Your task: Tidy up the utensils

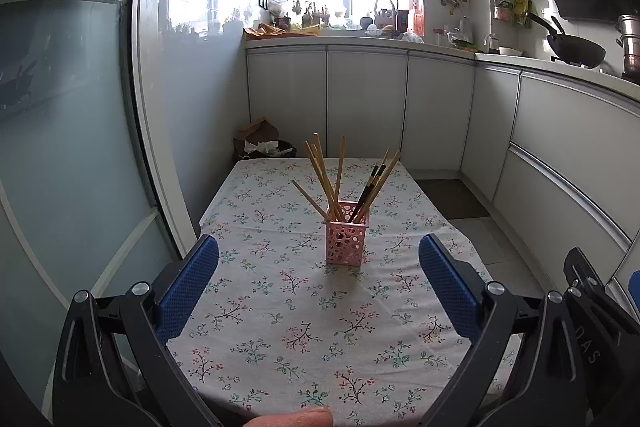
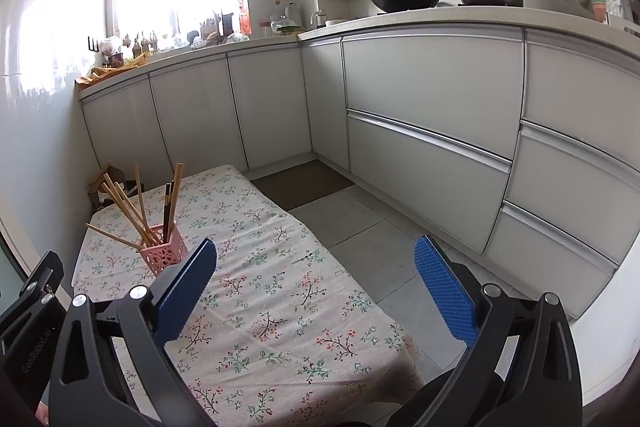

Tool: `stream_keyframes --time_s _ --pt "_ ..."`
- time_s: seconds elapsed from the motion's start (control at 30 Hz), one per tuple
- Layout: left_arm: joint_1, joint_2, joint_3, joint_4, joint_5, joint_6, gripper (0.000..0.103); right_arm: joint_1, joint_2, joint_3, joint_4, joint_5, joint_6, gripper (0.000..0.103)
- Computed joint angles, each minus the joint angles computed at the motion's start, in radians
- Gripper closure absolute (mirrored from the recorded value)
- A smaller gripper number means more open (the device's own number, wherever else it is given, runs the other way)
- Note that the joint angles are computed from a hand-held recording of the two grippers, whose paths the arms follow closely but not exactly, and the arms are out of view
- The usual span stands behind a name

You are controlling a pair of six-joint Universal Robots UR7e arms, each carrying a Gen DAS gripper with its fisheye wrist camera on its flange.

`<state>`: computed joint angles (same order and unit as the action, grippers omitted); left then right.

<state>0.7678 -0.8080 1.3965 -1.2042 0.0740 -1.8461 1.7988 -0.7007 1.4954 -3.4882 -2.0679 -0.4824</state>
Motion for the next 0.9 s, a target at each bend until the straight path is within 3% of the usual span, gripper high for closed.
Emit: stream_keyframes --time_s 0.13,0.2,0.47,0.6,0.7,0.8,0.9 --pt "0.0 -0.005 0.019 -0.071 0.001 0.054 0.007 0.0 -0.003 0.004 -0.004 0.002 0.0 0.006" --pt "0.0 -0.002 0.003 -0.009 -0.002 0.005 0.007 0.0 -0.004 0.004 -0.002 0.003 -0.002 0.006" --pt "-0.001 -0.006 0.004 0.001 -0.008 -0.006 0.007 0.0 -0.007 0.005 -0.001 0.006 -0.002 0.006" --pt "0.0 0.003 -0.036 0.145 -0.015 -0.121 0.007 0.0 -0.009 0.008 0.005 0.006 0.001 0.006" --pt "0.001 -0.006 0.0 0.012 -0.016 -0.013 0.007 0.0 -0.01 0.009 0.006 0.006 0.002 0.006" --pt "0.0 -0.007 0.004 0.0 -0.015 -0.003 0.007 0.001 -0.01 0.009 0.008 0.005 0.002 0.006" --pt "-0.001 0.002 -0.026 0.101 -0.017 -0.08 0.007 0.0 -0.013 0.011 0.012 0.006 0.002 0.006"
